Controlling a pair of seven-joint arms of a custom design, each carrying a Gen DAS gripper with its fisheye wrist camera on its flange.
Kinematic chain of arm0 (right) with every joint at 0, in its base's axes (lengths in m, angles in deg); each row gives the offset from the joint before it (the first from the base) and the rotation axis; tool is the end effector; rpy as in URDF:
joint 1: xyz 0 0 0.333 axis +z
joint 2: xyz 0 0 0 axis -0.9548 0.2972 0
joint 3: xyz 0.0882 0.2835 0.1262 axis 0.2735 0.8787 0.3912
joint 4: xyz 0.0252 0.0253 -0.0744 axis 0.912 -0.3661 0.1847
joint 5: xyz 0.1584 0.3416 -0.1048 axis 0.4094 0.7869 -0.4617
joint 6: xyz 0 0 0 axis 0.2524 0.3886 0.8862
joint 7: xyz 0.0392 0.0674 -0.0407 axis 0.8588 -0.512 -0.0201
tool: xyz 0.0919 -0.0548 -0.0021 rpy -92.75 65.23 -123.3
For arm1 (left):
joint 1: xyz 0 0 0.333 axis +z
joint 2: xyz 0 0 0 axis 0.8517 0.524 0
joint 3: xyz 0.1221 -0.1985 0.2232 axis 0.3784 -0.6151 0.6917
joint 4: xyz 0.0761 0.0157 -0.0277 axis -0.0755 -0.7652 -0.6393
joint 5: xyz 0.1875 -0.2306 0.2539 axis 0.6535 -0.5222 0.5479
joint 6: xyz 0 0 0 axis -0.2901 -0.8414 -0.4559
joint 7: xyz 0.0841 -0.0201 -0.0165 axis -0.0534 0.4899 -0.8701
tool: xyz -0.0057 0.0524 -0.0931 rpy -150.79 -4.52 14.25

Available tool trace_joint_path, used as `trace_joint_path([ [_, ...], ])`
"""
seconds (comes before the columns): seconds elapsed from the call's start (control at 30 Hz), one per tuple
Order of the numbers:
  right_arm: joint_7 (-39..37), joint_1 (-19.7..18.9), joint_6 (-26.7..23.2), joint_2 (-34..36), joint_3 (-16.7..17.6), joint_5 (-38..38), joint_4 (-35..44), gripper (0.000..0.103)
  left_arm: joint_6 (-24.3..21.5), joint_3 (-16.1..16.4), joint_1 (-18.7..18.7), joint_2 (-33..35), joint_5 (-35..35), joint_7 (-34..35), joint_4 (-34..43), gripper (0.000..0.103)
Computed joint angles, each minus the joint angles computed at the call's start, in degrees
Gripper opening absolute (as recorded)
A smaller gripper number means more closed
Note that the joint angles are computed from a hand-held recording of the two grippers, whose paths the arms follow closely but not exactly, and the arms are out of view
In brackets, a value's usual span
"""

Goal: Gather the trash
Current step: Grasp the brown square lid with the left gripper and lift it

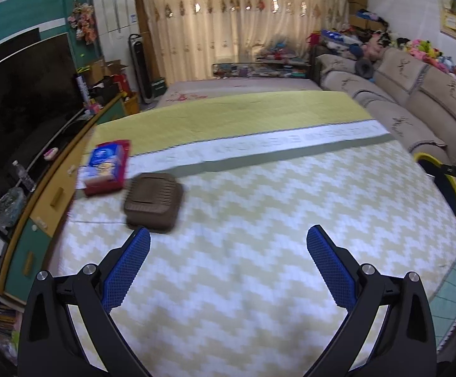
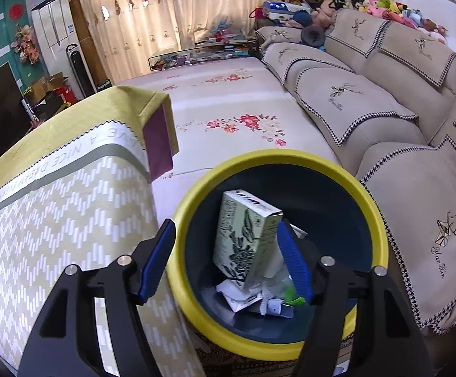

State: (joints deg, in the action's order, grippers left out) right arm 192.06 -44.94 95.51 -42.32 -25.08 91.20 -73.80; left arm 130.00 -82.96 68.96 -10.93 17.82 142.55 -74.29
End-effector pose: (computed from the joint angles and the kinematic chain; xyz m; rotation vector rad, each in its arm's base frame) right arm 0.5983 -0.0976 0.3133 -1.2666 2.3000 -0.7791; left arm 0.7369 -0.0767 0.3778 -1.3852 2.1259 -0.8158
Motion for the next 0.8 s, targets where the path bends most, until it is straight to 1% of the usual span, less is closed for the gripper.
trace_joint_path([
  [0.1, 0.2, 0.7, -0.3, 0.2, -0.3, 0.0, 0.2, 0.064, -1.3, 1.4, -0.4, 3.0, 0.8, 0.2, 5.1, 0.098],
  [0.13, 0.3, 0.6, -0.4, 0.2, -0.2, -0.1, 0.4, 0.064, -2.4, 2.3, -1.0, 4.1, 1.2, -0.2, 7.1, 0.098],
  [0.17, 0.3, 0.5, -0.6, 0.2, -0.1, -0.2, 0.4, 0.064, -3.9, 3.5, -1.8, 5.8, 1.8, -0.5, 10.1, 0.098],
  [0.23, 0.6, 0.6, -1.0, 0.4, -0.1, -0.6, 0.7, 0.064, -6.1, 4.2, -2.3, 8.6, 2.2, 0.0, 14.6, 0.098],
  [0.27, 0.9, 1.0, -1.1, 0.4, -0.4, -0.8, 0.7, 0.064, -8.2, 6.0, -3.7, 10.5, 2.9, -1.0, 18.2, 0.098],
  [0.3, 1.1, 1.3, -1.3, 0.4, -0.6, -1.1, 0.8, 0.064, -10.2, 6.7, -4.3, 12.2, 3.1, -1.3, 21.3, 0.098],
  [0.37, 1.6, 1.4, -1.4, 0.3, -0.8, -1.7, 0.8, 0.064, -14.4, 6.0, -4.2, 16.1, 2.2, -0.1, 27.6, 0.098],
  [0.43, 2.1, 1.6, -1.8, 0.4, -1.0, -2.2, 1.0, 0.064, -18.4, 7.6, -5.6, 19.7, 2.0, -1.3, 33.9, 0.098],
  [0.5, 2.8, 2.1, -2.1, 0.4, -1.4, -2.9, 1.2, 0.065, -20.5, 7.5, -5.9, 22.2, 1.4, -0.7, 37.9, 0.098],
  [0.67, 4.1, 1.2, -3.1, 0.5, -0.6, -4.9, 2.1, 0.065, -24.4, 8.9, -7.8, 28.1, 1.3, -0.2, 47.4, 0.098],
  [0.7, 4.4, 1.0, -3.1, 0.6, -0.4, -5.3, 2.2, 0.065, -25.2, 9.3, -8.3, 29.2, 1.4, -0.2, 49.3, 0.098],
  [0.77, 4.8, 0.4, -3.1, 0.5, 0.2, -6.0, 2.3, 0.065, -26.9, 9.1, -8.7, 31.3, 1.1, 0.6, 52.9, 0.091],
  [0.8, 5.0, 0.1, -3.1, 0.5, 0.6, -6.3, 2.4, 0.065, -28.4, 9.2, -9.1, 32.8, 1.0, 0.8, 55.7, 0.084],
])
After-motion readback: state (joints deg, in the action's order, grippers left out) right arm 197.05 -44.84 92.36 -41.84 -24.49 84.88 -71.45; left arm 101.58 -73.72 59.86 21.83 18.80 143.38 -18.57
